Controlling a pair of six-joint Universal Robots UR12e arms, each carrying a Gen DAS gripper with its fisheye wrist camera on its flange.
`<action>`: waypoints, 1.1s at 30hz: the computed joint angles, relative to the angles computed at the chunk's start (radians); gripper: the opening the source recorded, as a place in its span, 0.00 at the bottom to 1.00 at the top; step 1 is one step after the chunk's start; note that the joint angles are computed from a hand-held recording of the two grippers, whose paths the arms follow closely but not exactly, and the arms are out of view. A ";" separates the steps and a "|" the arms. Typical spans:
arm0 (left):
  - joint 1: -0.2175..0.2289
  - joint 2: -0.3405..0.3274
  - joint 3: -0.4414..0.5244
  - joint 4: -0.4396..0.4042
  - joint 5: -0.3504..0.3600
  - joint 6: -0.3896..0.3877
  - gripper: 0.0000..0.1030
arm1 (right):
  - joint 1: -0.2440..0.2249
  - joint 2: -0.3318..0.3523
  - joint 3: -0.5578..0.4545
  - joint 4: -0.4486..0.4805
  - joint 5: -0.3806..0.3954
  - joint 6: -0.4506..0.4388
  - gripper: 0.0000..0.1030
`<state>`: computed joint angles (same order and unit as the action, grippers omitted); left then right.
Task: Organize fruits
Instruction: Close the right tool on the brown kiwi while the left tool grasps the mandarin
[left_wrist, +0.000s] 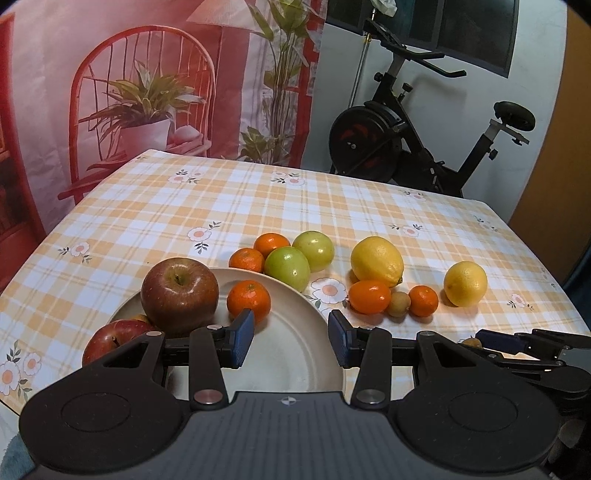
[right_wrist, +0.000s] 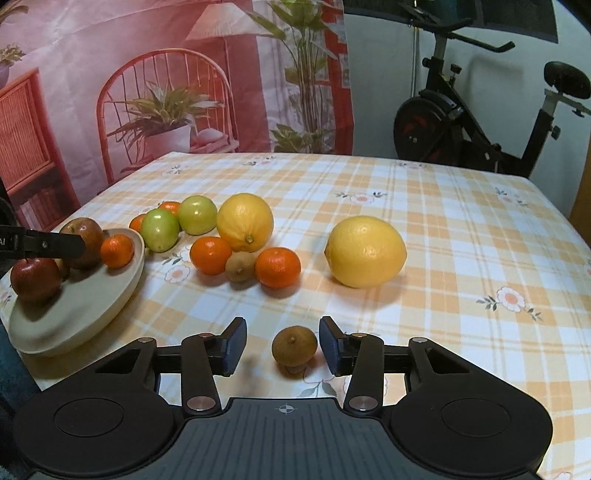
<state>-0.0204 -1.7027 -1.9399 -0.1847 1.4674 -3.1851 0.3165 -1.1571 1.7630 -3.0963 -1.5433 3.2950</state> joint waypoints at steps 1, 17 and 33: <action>0.000 0.000 0.000 -0.001 0.001 -0.002 0.46 | -0.001 0.000 0.000 0.004 0.004 0.003 0.37; -0.002 -0.001 0.004 -0.024 0.007 0.001 0.46 | -0.011 0.001 0.000 0.027 0.029 0.025 0.23; 0.012 -0.013 0.035 -0.044 -0.006 0.001 0.46 | -0.010 0.027 -0.048 0.002 0.078 -0.053 0.23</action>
